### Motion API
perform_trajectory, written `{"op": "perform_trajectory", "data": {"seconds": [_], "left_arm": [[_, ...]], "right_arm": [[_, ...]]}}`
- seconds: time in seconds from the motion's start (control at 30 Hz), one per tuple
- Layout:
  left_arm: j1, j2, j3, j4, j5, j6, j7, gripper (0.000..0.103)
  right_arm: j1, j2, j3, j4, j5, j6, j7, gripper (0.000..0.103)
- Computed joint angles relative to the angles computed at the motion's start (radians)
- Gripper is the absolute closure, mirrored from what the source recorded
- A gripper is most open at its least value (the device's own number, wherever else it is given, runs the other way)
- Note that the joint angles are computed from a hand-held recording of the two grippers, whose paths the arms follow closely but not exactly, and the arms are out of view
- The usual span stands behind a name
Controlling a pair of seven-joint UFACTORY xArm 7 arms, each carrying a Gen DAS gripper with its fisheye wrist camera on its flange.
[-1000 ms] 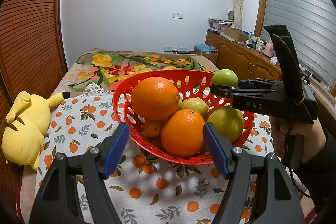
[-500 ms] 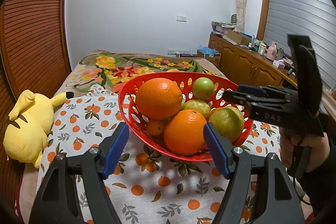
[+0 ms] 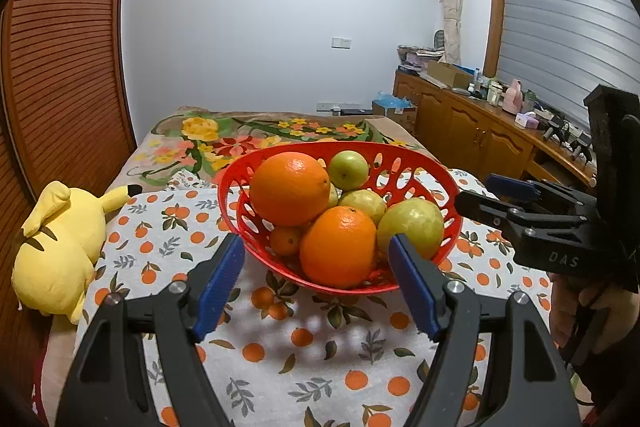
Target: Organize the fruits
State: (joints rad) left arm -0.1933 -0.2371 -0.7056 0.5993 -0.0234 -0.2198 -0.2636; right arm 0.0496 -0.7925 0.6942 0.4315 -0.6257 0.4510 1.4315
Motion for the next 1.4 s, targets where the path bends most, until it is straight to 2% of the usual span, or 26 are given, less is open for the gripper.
{"op": "perform_trajectory", "data": {"seconds": [0.13,0.23,0.47,0.6,0.73,0.87,1.07,1.13,1.23,1.4], "left_arm": [[0.016,-0.012,-0.024,-0.013,-0.008,-0.015,-0.002,0.024],[0.006,-0.012,-0.019,-0.018,-0.015,-0.023,0.000,0.023],[-0.032,-0.023,0.005,-0.034,-0.030,-0.028,0.007,0.022],[0.025,-0.061,-0.060,-0.035,-0.040,-0.002,-0.010,0.022],[-0.029,-0.059,-0.006,-0.042,-0.007,-0.006,-0.036,0.022],[0.045,-0.098,-0.083,-0.040,0.007,0.022,-0.077,0.019],[-0.015,-0.102,-0.031,-0.048,0.060,0.014,-0.110,0.012],[0.011,-0.129,-0.062,-0.056,0.055,0.012,-0.129,0.012],[-0.023,-0.136,-0.030,-0.061,0.069,0.016,-0.143,0.011],[-0.030,-0.167,-0.024,-0.068,0.084,0.034,-0.168,0.011]], "right_arm": [[0.022,-0.019,0.013,-0.007,0.010,0.043,0.012,0.024],[0.040,-0.034,0.017,-0.020,0.014,0.059,0.034,0.014],[0.080,-0.045,0.025,-0.033,0.025,0.114,0.068,0.011],[0.108,-0.049,0.021,-0.039,0.029,0.148,0.092,0.011],[0.135,-0.057,0.017,-0.042,0.027,0.182,0.113,0.010],[0.160,-0.066,0.013,-0.040,0.025,0.219,0.126,0.010],[0.195,-0.083,0.007,-0.042,0.025,0.262,0.144,0.009],[0.206,-0.088,0.005,-0.043,0.026,0.272,0.149,0.009],[0.215,-0.090,0.004,-0.040,0.024,0.286,0.152,0.007],[0.236,-0.103,0.012,-0.033,0.027,0.320,0.162,0.004]]}}
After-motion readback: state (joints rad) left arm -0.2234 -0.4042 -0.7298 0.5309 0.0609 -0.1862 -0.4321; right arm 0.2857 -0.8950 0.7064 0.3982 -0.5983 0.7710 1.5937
